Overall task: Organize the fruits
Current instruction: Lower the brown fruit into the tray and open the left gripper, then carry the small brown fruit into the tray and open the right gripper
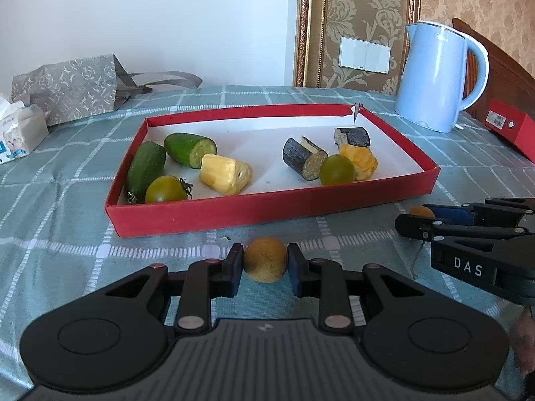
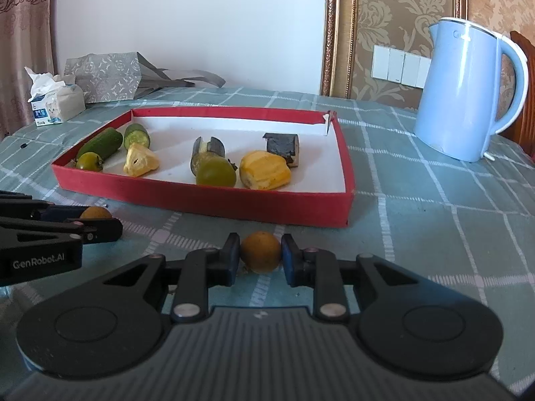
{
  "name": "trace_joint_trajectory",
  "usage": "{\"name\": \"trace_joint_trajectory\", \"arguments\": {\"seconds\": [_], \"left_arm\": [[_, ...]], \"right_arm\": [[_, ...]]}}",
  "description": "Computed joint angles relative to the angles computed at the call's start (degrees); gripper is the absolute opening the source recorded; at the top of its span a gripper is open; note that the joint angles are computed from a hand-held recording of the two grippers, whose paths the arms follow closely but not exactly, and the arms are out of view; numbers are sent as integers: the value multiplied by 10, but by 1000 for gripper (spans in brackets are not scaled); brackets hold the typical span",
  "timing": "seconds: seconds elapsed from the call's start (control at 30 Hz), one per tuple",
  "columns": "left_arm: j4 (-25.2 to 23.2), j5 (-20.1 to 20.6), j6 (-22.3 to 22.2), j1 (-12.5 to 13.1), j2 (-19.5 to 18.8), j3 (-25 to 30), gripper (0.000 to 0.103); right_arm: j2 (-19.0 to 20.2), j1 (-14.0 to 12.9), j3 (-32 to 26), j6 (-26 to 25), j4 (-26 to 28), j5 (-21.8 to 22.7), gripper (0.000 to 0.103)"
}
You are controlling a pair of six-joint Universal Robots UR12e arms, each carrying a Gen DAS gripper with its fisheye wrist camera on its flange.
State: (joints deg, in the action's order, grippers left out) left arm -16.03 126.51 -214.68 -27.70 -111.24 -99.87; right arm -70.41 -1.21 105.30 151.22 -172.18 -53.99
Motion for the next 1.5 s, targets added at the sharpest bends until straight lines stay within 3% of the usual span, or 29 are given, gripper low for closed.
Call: {"name": "trace_joint_trajectory", "arguments": {"seconds": [0.13,0.4,0.67,1.03,1.07,1.17,1.2,1.33,1.5], "left_arm": [[-1,5,-3,-2,3,1,27],[16,28,55,0,-1,25,27],[-1,43,78,25,-21,70,27],[-27,19,83,60,-50,107,28],[-23,13,86,62,-51,106,33],[-11,15,90,65,-55,106,64],[1,24,91,64,-57,103,69],[20,59,98,58,-58,98,71],[51,62,94,50,-41,71,73]], "right_arm": [[-1,0,2,-3,-1,1,25],[-2,0,1,-8,9,6,25],[-1,0,-2,-12,17,8,25],[0,0,-2,-17,18,8,25],[-1,0,-1,-17,18,8,25],[0,0,-2,-16,19,9,25],[0,0,-2,-16,19,9,25],[0,0,-2,-16,19,9,25],[0,0,-2,-17,19,9,25]]}}
